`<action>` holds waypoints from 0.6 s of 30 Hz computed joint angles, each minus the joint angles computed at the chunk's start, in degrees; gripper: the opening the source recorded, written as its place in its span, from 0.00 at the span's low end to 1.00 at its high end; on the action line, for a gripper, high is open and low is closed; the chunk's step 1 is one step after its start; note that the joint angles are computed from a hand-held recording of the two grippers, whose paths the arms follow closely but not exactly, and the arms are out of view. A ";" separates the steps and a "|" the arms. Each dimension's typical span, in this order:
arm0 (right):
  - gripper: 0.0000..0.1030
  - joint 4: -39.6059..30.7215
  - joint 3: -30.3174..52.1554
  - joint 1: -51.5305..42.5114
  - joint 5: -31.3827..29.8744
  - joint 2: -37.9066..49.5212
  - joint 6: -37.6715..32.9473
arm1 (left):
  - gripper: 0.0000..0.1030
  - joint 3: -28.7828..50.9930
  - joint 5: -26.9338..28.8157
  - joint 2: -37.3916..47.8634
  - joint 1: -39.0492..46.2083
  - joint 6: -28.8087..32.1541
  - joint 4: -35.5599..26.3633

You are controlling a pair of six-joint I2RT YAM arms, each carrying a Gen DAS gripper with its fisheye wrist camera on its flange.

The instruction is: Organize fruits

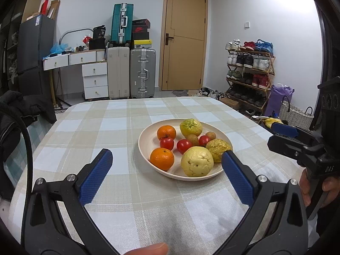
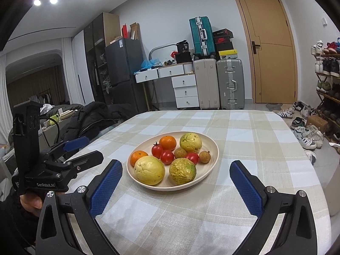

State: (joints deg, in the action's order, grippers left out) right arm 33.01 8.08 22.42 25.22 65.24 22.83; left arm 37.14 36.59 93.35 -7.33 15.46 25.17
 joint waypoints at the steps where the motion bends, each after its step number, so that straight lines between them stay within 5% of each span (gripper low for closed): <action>1: 1.00 0.12 -0.21 -0.95 -1.00 -0.09 0.58 | 0.99 -0.08 -0.12 -0.11 -0.12 0.23 -0.19; 18: 1.00 -0.17 -2.01 -3.56 -3.64 -3.64 2.10 | 0.99 -0.42 -0.61 -0.04 -0.50 0.38 0.31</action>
State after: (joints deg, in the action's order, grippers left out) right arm 32.83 6.06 18.87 21.58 61.61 24.93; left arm 36.72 35.98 93.30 -7.84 15.84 25.48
